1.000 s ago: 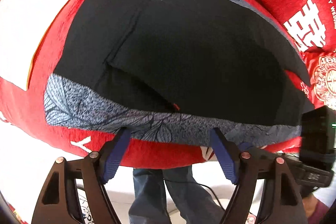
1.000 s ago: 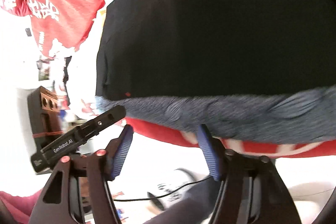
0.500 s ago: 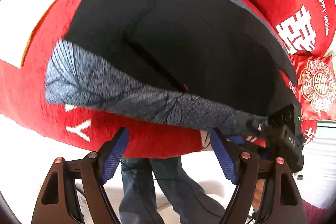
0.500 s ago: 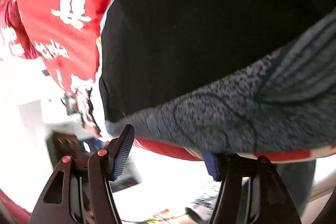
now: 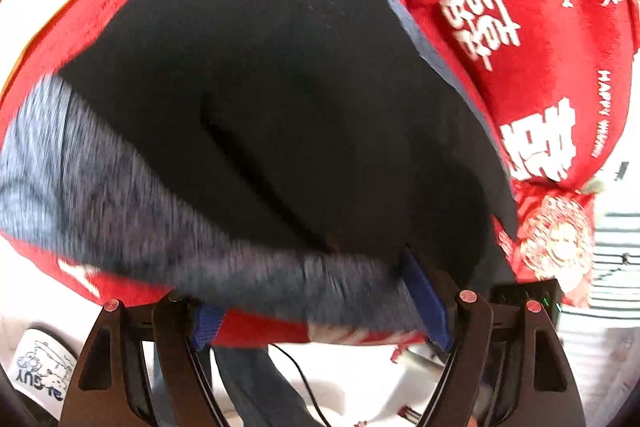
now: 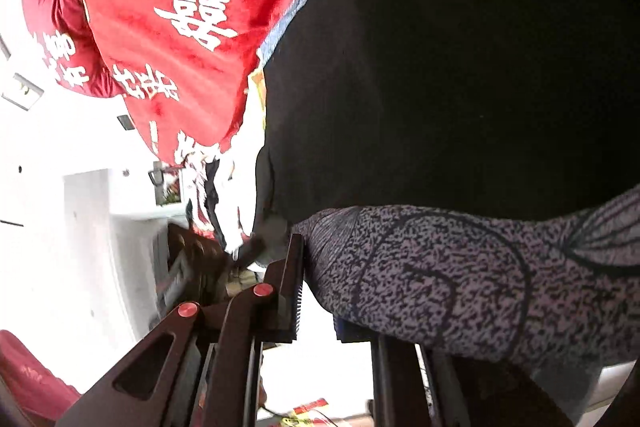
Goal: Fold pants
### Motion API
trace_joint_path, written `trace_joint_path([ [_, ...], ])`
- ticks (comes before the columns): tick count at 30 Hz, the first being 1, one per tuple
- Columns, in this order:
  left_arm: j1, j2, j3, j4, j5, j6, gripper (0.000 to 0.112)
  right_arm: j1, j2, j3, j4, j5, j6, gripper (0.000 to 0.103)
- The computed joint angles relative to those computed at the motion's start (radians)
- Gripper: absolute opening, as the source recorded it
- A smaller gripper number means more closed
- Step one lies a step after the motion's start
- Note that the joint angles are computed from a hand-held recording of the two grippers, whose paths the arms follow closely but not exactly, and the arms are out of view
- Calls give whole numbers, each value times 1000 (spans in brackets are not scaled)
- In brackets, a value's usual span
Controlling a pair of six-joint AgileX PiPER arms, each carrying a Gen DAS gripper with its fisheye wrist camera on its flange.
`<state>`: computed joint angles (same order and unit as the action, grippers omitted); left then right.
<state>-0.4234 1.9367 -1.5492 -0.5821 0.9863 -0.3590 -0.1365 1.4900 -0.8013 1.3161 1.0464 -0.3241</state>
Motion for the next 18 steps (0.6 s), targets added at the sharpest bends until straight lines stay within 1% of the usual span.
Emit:
trace_joint_path([
  [1,-9,19,-26,53,5,-40,64,7,6,-7,-9,-4,9,13],
  [2,-9,34,-40,74,19,-48,47,7,9,-8,-19,-5,15,16],
  [4,-2,35,-34,63,11,-30,41,-29,-7,26,-67,6,20,17],
  [5,-1,37,-45,70,22,-19,37,-56,-22,59,-86,15,10,17],
  [6,-1,38,-51,75,33,-7,37,-82,-38,86,-109,14,18,23],
  [7,1,38,-59,73,47,7,37,-103,-52,109,-121,14,18,31],
  [9,3,46,-91,72,74,34,37,-163,-95,164,-158,15,29,41],
  [11,1,63,-131,71,102,53,37,-237,-130,220,-166,26,26,42],
  [12,0,76,-153,67,114,54,37,-280,-143,253,-140,36,6,42],
  [14,0,98,-189,72,140,55,37,-369,-169,323,-43,41,-38,42],
  [16,-4,113,-209,92,156,47,37,-406,-160,364,63,35,-85,42],
  [17,-7,118,-208,99,157,43,37,-405,-147,375,109,29,-94,42],
  [18,-8,118,-202,106,156,40,37,-398,-139,382,147,10,-72,34],
])
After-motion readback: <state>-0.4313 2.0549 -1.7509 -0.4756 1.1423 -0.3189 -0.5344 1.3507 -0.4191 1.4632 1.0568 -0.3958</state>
